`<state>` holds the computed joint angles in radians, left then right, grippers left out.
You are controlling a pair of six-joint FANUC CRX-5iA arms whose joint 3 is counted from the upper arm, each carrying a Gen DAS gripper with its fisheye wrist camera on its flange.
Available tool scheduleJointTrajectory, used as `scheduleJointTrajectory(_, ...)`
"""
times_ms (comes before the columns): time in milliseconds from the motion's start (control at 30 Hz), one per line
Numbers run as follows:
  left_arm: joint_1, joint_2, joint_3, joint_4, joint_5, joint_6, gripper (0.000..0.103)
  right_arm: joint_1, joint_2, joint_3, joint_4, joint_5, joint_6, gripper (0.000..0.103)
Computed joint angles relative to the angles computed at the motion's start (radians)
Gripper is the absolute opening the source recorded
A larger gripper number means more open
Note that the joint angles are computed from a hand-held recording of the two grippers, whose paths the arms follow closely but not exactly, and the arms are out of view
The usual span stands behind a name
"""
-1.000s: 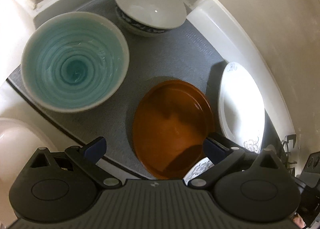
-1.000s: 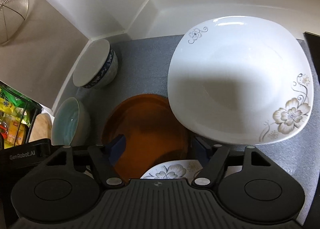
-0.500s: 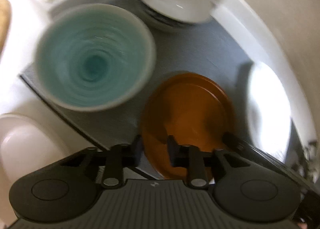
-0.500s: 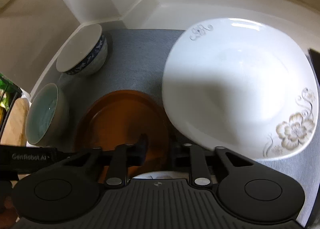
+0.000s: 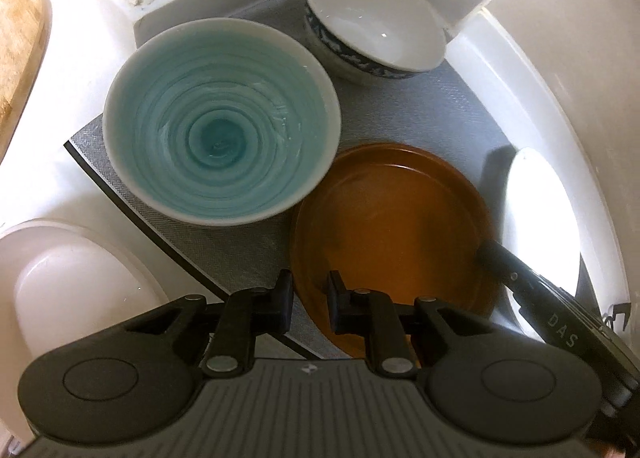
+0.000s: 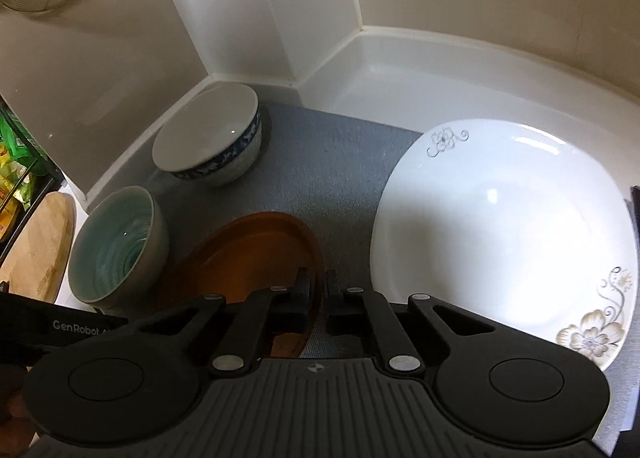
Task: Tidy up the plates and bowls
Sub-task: 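Close both grippers on the brown plate rim and lift it, then lower the brown plate onto the white flower plate and open both grippers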
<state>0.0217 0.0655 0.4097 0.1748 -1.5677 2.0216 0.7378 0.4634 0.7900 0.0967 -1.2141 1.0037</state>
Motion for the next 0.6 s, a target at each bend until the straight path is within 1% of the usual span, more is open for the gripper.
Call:
scheduleJointTrajectory(133, 0.003, -0.033, -0.030, 0.023, 0.016, -0.017, 0.019, 0.009, -0.050, -0.061, 0.028, 0.037, -0.031, 0.006)
scheduleJointTrajectory(200, 0.002, -0.042, -0.034, 0.035, 0.013, -0.027, 0.019, 0.015, -0.069, -0.081, 0.042, 0.041, -0.045, 0.006)
scheduleJointTrajectory(300, -0.004, -0.054, -0.035, 0.052, 0.008, -0.067, 0.019, 0.028, -0.108, -0.130, 0.073, 0.054, -0.076, 0.006)
scheduleJointTrajectory(367, -0.016, -0.058, -0.027, 0.059, -0.005, -0.108, 0.019, 0.039, -0.144, -0.174, 0.095, 0.059, -0.108, 0.006)
scheduleJointTrajectory(500, -0.048, -0.075, -0.026, 0.078, -0.033, -0.232, 0.019, 0.071, -0.231, -0.287, 0.164, 0.051, -0.206, 0.006)
scheduleJointTrajectory(600, -0.071, -0.091, -0.047, 0.104, -0.050, -0.315, 0.019, 0.100, -0.299, -0.378, 0.221, 0.031, -0.293, 0.007)
